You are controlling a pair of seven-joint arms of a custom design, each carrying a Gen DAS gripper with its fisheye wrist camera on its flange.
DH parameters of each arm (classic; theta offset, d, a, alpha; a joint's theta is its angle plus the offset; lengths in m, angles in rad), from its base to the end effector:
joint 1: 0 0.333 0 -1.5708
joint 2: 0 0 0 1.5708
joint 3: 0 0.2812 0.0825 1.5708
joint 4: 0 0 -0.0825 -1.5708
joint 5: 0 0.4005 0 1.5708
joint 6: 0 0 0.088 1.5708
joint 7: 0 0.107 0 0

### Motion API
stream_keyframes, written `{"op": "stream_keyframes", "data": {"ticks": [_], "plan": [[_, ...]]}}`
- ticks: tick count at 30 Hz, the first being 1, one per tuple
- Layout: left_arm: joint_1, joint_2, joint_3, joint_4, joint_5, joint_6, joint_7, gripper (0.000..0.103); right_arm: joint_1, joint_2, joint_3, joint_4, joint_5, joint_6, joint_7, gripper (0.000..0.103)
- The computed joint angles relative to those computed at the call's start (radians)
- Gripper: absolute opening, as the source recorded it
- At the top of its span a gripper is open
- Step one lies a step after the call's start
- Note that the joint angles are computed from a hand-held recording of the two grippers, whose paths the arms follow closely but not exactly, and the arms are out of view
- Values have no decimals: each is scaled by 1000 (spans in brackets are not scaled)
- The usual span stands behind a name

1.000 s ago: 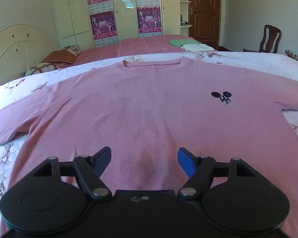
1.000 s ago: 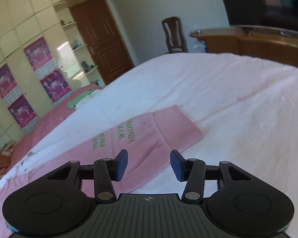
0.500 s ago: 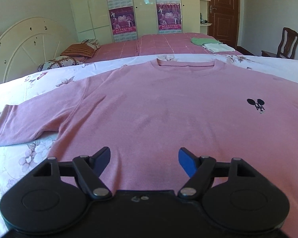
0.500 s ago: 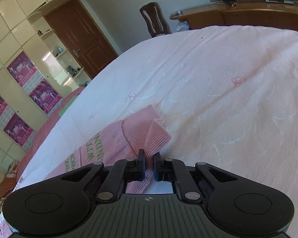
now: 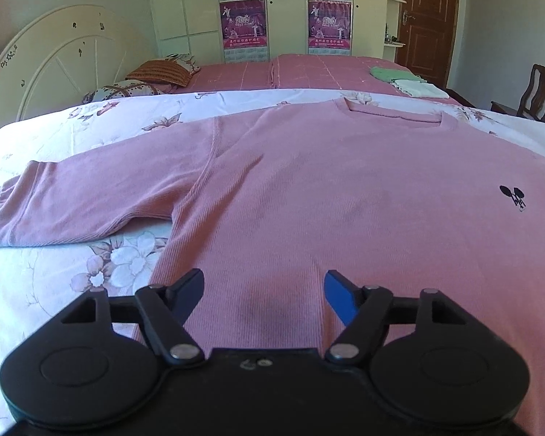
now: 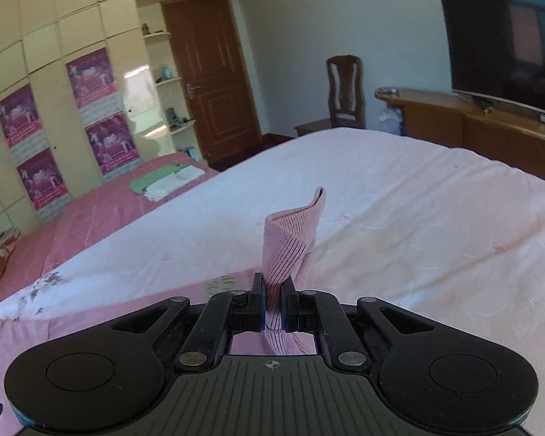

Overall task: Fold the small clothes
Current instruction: 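Lift the cuff with the right tool, lay the sleeve across the body, open, then close the left tool on the other sleeve cuff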

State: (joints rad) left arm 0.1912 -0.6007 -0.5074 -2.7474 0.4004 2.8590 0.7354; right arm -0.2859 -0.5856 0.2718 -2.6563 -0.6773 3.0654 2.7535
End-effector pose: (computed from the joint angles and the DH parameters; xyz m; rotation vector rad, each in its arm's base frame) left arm 0.4076 -0.1419 0.4007 -1.8610 1.6004 -0.5818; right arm 0.4397 0.0468 0.4769 -1.1431 1.9478 -0.8425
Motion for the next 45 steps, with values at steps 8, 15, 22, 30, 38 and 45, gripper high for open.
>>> {"op": "stream_keyframes", "data": {"ticks": [8, 15, 22, 30, 38, 45], "plan": [[-41, -97, 115, -100, -73, 46, 147, 72, -78, 135, 285, 190, -138, -36, 213, 7], [-45, -175, 175, -175, -168, 51, 275, 72, -22, 320, 370, 364, -288, -92, 293, 7], [-28, -226, 223, -226, -261, 54, 385, 74, 78, 568, 419, 579, -451, -223, 355, 7], [-53, -240, 307, -264, -367, 92, 550, 64, 255, 752, 381, 732, -520, -306, 335, 7], [-52, -219, 338, -250, -468, 100, 651, 59, 415, 919, 313, 873, -509, -333, 253, 7], [-198, -75, 445, -163, -579, 177, 787, 67, 524, 858, 196, 829, -592, -312, 381, 46]]}}
